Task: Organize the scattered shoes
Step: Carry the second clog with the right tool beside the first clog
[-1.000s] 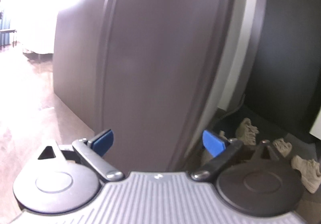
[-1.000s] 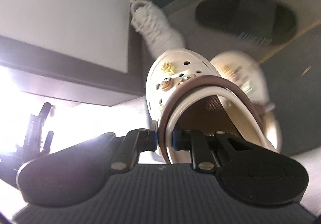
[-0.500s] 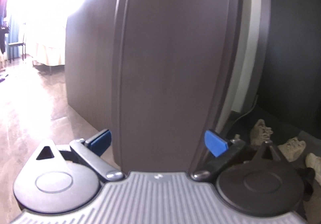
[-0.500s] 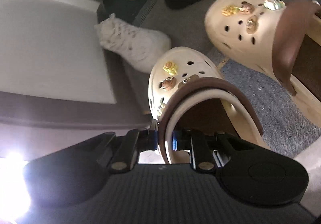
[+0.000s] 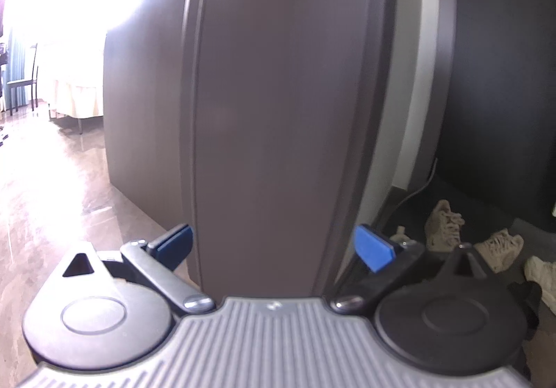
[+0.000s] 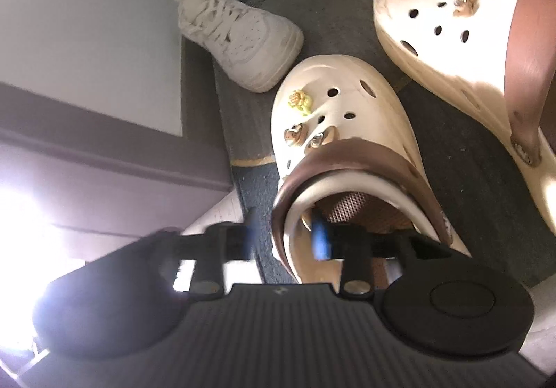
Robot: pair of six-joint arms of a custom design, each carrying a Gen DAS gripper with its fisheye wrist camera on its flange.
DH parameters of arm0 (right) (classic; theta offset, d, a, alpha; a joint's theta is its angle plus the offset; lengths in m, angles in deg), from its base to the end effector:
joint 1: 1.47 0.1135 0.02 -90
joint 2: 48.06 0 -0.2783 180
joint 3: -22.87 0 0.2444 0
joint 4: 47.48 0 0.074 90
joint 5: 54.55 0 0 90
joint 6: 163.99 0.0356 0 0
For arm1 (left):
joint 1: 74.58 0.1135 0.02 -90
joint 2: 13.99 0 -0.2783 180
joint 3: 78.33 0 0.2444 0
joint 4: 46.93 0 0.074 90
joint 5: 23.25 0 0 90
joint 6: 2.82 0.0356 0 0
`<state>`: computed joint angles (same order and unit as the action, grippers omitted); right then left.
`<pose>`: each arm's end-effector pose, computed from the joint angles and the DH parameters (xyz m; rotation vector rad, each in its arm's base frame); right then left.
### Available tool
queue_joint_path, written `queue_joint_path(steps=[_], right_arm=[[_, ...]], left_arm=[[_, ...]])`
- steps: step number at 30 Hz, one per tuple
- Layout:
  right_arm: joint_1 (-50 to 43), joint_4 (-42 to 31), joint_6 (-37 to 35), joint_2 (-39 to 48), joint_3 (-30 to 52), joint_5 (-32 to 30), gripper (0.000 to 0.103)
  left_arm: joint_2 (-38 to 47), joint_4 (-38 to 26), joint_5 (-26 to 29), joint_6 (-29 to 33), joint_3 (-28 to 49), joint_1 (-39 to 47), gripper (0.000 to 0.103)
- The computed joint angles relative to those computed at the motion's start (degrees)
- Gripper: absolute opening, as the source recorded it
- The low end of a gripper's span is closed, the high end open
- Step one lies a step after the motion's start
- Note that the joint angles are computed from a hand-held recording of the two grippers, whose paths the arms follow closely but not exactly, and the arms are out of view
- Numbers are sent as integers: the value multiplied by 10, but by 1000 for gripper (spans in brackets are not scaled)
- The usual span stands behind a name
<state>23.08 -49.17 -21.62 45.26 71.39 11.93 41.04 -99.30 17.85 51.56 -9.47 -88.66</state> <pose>0.2515 0.1305 0.1418 0.4136 2.5645 1.0645 0.1753 -0.0163 0.3393 -0.7922 1.8547 0.4138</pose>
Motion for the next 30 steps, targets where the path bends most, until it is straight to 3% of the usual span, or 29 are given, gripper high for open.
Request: queue_joint_path(steps=[5,8,11,17,25,30], right_arm=[[-37,-47,-67,-96,-37,-62,71],[-73,-90,-181,-191,-62,-77,71],[-93,-130,-315,-269,-87,-32,68],[-157,-193,-377,-308,-138,26,66],[-167,-63,-411,-171,-134,72,60],[-156,-3,-423,-102,-132,84,43]], left_arm=[[12,-1,-4,-5,4,-21,101],[16,2,-4,-13,3,-31,101],[20,2,4,-23,1,-36,101],[15,-7,38,-34,-6,-13,101],[19,-29,54,-48,1,-11,101],[24,-41,76,-51,3,-9,101]])
